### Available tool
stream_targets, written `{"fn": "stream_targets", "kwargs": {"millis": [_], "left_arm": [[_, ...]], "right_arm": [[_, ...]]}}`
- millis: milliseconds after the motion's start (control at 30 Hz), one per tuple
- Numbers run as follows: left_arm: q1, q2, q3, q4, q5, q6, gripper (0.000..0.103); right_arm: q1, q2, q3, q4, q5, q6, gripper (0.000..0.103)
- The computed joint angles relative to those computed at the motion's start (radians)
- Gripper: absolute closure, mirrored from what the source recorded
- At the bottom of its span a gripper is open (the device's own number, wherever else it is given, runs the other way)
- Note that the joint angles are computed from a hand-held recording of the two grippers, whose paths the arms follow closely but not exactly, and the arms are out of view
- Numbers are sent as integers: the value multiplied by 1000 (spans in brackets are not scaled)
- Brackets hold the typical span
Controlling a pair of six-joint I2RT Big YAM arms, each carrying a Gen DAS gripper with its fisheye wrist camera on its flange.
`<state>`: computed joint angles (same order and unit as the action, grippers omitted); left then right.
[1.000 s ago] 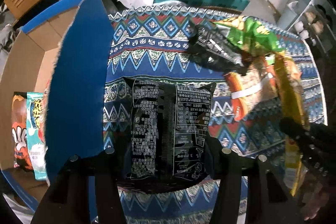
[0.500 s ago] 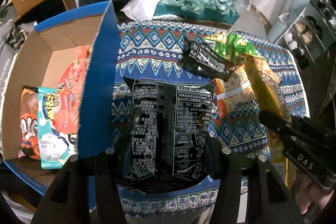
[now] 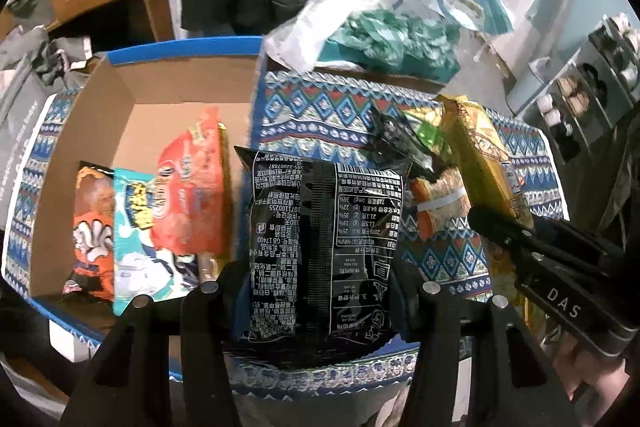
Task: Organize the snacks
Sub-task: 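Carry the black bag with the left tool while the right tool carries the yellow stick bag to the box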
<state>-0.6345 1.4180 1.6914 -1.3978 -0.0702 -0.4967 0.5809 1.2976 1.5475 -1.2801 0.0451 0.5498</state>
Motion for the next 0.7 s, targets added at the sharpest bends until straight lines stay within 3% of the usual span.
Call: {"fn": "stream_targets", "kwargs": {"millis": [700], "left_arm": [[189, -122, -69, 14, 31, 28, 48]], "right_arm": [[138, 255, 345, -24, -7, -17, 72]]}}
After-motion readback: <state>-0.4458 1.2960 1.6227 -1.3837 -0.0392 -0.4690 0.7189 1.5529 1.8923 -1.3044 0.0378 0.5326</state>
